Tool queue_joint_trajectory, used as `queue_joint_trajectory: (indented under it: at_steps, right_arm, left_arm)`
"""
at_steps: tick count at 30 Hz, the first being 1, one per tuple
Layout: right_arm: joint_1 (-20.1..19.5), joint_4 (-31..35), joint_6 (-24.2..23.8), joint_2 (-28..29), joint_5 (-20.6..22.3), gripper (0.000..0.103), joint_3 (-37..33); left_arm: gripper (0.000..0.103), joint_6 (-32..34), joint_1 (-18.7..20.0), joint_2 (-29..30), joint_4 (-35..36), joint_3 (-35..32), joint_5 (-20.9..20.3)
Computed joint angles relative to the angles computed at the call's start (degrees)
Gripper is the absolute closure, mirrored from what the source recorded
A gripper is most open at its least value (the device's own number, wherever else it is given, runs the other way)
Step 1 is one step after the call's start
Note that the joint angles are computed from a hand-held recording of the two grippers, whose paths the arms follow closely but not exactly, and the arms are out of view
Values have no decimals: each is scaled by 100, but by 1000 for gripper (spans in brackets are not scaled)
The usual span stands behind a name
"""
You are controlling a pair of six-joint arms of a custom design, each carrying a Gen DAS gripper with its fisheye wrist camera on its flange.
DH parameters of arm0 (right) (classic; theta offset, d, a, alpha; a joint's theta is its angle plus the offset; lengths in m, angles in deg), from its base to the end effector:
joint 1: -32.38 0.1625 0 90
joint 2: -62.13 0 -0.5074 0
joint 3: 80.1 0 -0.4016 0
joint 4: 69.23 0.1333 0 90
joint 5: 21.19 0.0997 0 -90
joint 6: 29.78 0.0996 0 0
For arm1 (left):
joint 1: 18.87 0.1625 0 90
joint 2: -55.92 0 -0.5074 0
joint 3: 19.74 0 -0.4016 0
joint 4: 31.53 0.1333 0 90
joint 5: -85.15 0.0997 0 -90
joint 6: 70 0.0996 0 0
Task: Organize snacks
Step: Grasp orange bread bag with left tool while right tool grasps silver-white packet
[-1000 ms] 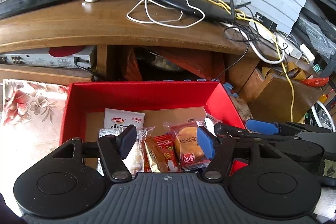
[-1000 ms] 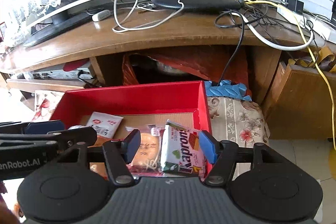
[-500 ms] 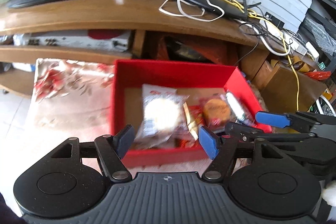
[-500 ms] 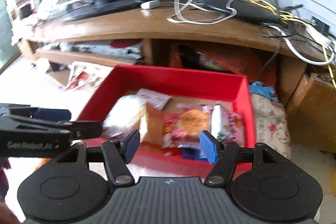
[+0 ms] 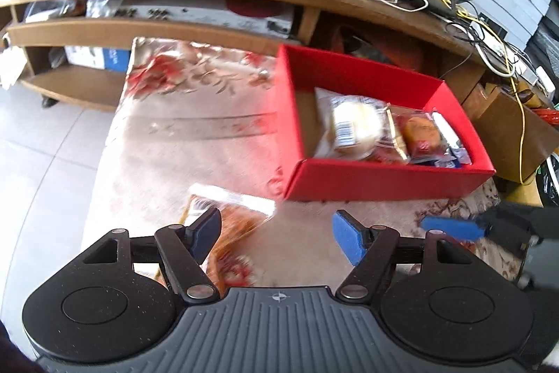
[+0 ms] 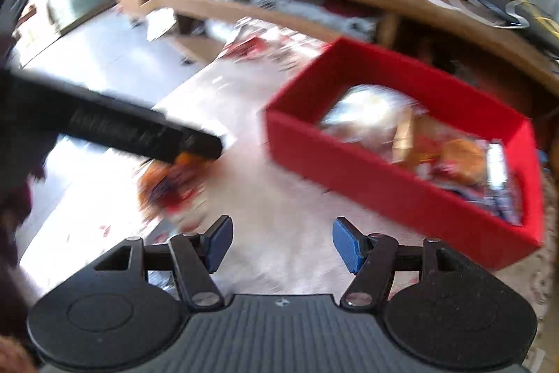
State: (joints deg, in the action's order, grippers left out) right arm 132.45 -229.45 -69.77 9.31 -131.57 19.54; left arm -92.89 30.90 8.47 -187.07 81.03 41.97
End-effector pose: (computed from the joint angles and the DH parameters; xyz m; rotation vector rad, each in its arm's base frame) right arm 0.2212 -0.6818 0.2278 1.0385 -2.4586 0.4099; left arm -0.2916 -0.6635 0.1687 0.2560 2.4290 -0.7754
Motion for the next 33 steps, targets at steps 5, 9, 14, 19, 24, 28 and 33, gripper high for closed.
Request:
queue_joint_trajectory:
  at_steps: [5, 9, 14, 19, 24, 28, 33]
  right_arm:
    - [51, 316, -285, 78, 125, 46, 125]
    - [115, 637, -446, 182, 208, 45, 75]
    - [188, 1038, -694, 323, 212, 45, 8]
    - [291, 1210, -932, 498, -119, 45, -48]
    - [324, 1120, -773, 480, -297, 53, 24]
    - [239, 909, -461, 341, -368, 54, 207]
    - [82, 810, -82, 65, -298, 55, 432]
  left_arm:
    - [23, -55, 70, -148, -47, 113, -50]
    - [22, -51, 142, -196, 38, 126, -124]
    - [21, -174, 245, -283, 124, 135, -235]
    - [20, -95, 270, -308, 51, 138, -368]
    - [19, -129, 310, -304, 245, 112, -360]
    - [19, -310, 361, -251, 585, 13, -296]
    - [19, -435, 393, -115, 901, -146, -101]
